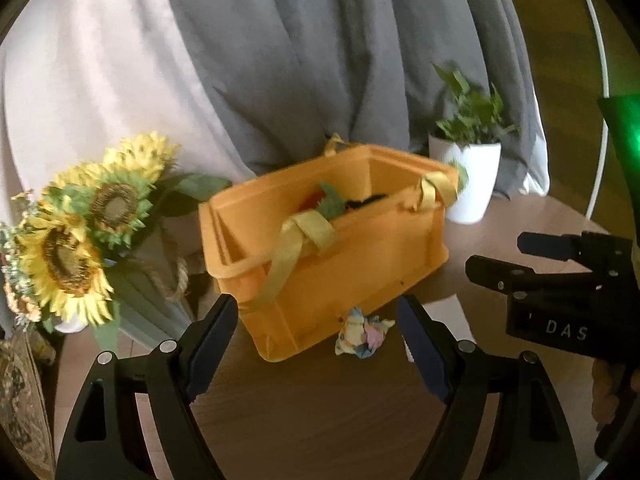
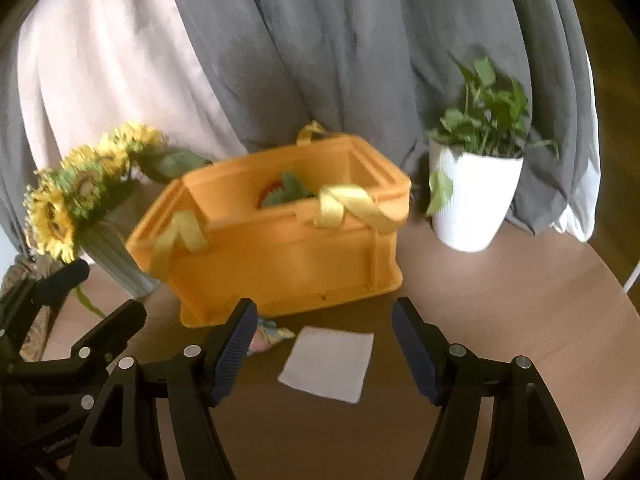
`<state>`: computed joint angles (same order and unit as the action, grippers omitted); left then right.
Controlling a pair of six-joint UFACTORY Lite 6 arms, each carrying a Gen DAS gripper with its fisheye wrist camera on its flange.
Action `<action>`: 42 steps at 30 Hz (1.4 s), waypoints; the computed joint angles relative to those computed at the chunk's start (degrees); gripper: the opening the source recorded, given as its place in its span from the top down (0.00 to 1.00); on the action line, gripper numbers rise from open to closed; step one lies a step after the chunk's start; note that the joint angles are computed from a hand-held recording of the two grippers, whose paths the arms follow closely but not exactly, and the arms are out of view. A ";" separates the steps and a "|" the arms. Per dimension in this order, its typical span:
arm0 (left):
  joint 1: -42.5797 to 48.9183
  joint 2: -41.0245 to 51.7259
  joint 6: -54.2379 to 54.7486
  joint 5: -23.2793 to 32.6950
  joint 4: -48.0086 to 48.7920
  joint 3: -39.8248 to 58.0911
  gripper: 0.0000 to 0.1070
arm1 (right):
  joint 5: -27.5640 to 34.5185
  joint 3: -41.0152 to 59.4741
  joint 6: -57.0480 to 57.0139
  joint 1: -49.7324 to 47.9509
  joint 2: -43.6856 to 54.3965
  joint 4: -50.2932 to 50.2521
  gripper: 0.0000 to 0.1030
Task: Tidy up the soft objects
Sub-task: 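Withdraw both open tools from the crate back over the table, then lower the right tool onto the white napkin while the left tool lowers onto the printed cloth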
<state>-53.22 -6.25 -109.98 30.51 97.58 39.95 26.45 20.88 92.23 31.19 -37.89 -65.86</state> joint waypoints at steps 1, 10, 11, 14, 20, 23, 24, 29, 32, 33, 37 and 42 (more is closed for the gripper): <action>0.52 0.83 -0.92 -0.63 1.66 -0.18 0.24 | -0.39 -0.46 1.86 -0.11 0.88 -1.35 0.31; 5.28 8.81 -14.39 -5.46 20.40 -0.23 0.24 | -5.09 -2.33 22.13 -2.59 11.82 -20.83 0.31; 5.65 9.66 -15.40 -5.80 21.83 0.11 0.24 | -5.61 -2.29 23.95 -2.89 12.85 -22.95 0.31; 7.25 13.03 -19.14 -7.30 27.21 1.79 0.24 | -6.37 -1.57 29.23 -3.57 16.96 -28.83 0.31; 9.65 18.86 -25.22 -8.95 36.44 4.95 0.24 | -10.11 1.08 43.76 -7.59 25.65 -45.18 0.31; 10.56 21.78 -26.92 -9.72 39.66 6.71 0.24 | -10.60 3.27 48.75 -8.68 30.74 -52.02 0.31; 10.78 22.48 -27.57 -9.94 40.60 7.16 0.24 | -10.64 3.67 50.62 -8.97 31.87 -54.34 0.31; 11.83 25.86 -30.50 -10.78 44.37 9.27 0.24 | -10.34 6.00 58.63 -9.68 38.00 -64.69 0.31; 12.31 27.52 -32.22 -11.37 47.07 10.53 0.24 | -10.15 7.25 63.14 -10.23 41.06 -69.61 0.31; 12.32 28.12 -32.12 -11.46 47.31 11.02 0.24 | -10.00 7.57 64.43 -10.32 41.99 -71.04 0.31; 12.39 29.85 -31.98 -12.02 48.29 12.52 0.24 | -9.33 8.68 64.72 -10.68 44.73 -72.26 0.31; 12.65 31.07 -32.92 -12.94 49.51 13.75 0.25 | -8.69 9.98 65.37 -11.33 47.13 -74.28 0.31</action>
<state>-40.57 24.82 -142.90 17.57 147.09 53.70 17.75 30.86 157.60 19.86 9.24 -140.14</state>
